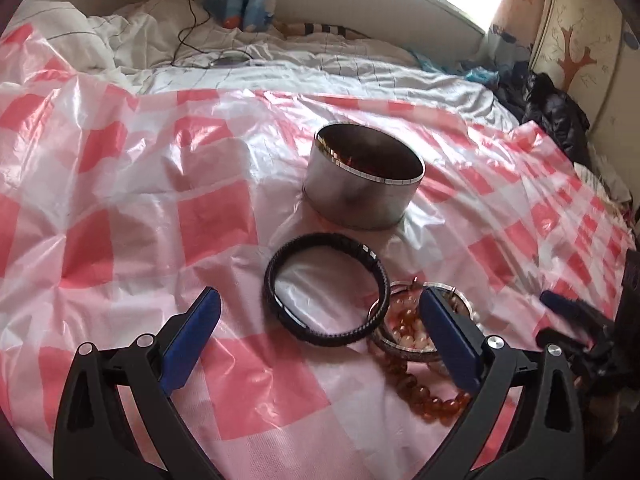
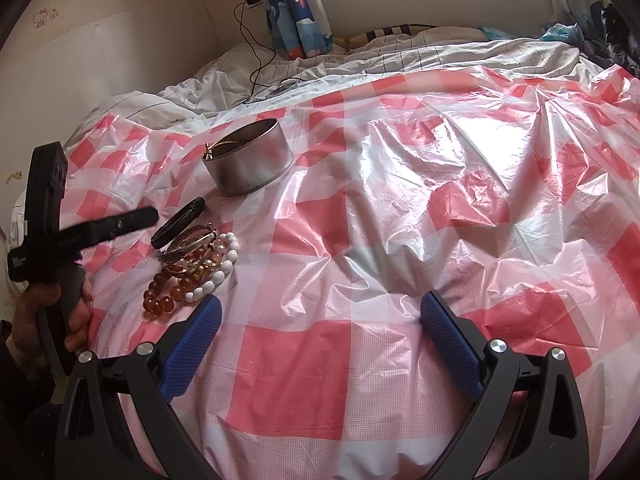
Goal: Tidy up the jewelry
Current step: 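Lower the right tool onto the pile and close on a silver bangle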
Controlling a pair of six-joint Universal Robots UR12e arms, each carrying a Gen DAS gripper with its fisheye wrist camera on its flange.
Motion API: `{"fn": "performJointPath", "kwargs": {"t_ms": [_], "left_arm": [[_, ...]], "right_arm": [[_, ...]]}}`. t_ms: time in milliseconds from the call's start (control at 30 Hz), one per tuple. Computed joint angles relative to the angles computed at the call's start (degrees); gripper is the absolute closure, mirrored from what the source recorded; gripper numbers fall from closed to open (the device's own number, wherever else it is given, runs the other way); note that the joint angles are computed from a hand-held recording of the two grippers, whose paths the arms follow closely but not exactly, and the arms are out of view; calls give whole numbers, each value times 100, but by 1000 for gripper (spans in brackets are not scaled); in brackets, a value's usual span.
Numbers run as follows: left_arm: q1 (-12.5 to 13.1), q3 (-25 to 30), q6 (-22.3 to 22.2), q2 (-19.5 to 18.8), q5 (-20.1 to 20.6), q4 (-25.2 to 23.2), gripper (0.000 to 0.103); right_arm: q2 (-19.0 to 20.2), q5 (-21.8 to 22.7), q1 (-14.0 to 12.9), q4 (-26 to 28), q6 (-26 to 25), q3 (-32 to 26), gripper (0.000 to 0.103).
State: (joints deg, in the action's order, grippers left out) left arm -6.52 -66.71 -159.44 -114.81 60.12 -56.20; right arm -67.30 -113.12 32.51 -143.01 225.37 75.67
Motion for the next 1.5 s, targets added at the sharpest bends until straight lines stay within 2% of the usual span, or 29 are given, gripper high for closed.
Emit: {"fn": "performJointPath", "kwargs": {"t_ms": [100,167,233,333,467,533,633,700,800,967,1033,1233,1300,1333,1367,1400,1433,1467,1500], "left_arm": [[29,154,-472,-87,112,-276,8],[14,303,-864,-176,398,-334,8],[-21,475,-1004,-275,714,-401,8],[-18,488,-1183,-279,920,-307,8],[69,153,-1041,-105,644,-28,8],[92,-39,-949,-8,532,133,8],[161,-279,-886,112,281,304,8],[193,-366,-947,146,146,408,8],[263,-417,-1069,148,-138,441,8],[341,-493,-1181,150,-459,549,8],[368,-520,-1228,154,-573,588,8],[445,-577,-1417,145,-922,729,8],[453,-582,-1457,140,-981,762,7],[457,-589,-1469,143,-999,774,8],[461,-590,-1478,140,-1017,784,8],[464,-593,-1486,139,-1033,794,8],[468,-597,-1499,137,-1055,806,8],[473,-600,-1512,136,-1078,819,8],[476,-599,-1523,130,-1096,831,8]], "right_arm": [[-1,4,-1,-8,5,4,7],[2,2,0,-5,9,-1,7],[-4,4,-2,-17,9,11,7],[-3,9,-5,-27,9,12,7],[-5,-6,-2,-11,5,13,7],[9,-163,32,62,5,-28,7],[87,-326,86,379,-175,-233,7],[196,-467,146,612,-547,-461,7],[400,-569,220,815,-1361,-842,7],[747,-435,244,664,-2660,-1486,7],[936,-345,229,766,-3072,-1831,7],[1637,103,209,1770,-4429,-3026,8],[1774,266,188,1997,-4576,-3237,8],[1817,417,157,2126,-4499,-3314,9],[1828,599,115,2200,-4375,-3333,20],[1821,729,74,2271,-4197,-3326,31],[1797,835,30,2331,-3922,-3287,53],[1709,986,-26,2154,-3640,-3103,67],[1595,1184,-83,1923,-3346,-2877,70]]}}
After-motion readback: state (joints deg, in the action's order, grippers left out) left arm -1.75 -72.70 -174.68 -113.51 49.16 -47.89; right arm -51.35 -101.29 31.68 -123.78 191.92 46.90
